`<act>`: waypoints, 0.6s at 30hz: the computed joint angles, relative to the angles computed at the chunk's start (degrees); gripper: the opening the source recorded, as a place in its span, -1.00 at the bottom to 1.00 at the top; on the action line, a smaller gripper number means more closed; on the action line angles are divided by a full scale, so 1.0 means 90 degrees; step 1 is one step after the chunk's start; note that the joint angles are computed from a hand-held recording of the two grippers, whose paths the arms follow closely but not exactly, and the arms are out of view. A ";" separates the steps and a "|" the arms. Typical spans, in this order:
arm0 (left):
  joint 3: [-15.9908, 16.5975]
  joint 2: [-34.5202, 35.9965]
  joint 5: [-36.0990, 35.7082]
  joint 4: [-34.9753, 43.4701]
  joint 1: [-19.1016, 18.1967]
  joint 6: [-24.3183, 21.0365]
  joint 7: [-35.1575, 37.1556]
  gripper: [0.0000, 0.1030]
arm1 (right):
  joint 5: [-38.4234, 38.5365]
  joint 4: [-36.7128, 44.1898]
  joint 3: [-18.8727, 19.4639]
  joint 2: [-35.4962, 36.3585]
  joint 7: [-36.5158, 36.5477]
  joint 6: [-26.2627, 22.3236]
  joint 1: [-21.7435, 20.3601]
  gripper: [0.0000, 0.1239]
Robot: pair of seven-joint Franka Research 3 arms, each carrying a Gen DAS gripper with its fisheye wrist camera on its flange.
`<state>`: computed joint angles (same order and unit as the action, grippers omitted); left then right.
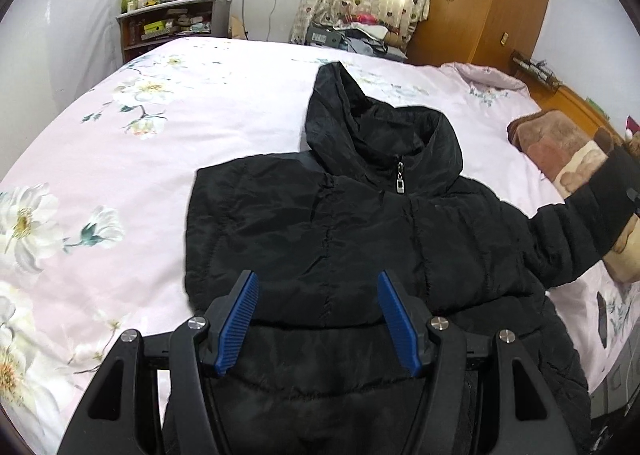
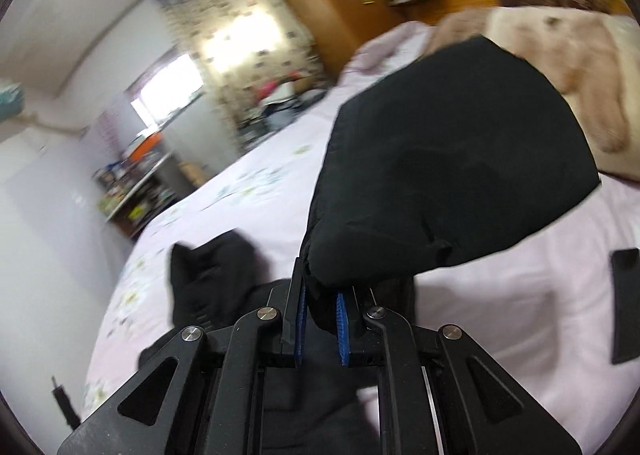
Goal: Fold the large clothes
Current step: 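Grasp the sleeve with the right tool and fold it across the body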
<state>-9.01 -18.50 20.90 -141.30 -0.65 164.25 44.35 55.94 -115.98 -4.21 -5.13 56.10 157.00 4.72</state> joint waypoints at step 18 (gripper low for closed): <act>0.0106 -0.0883 -0.0163 -0.0871 0.0177 -0.0286 -0.0189 0.24 | -0.0934 0.0862 0.0863 0.1623 0.0364 -0.1347 0.0729 -0.63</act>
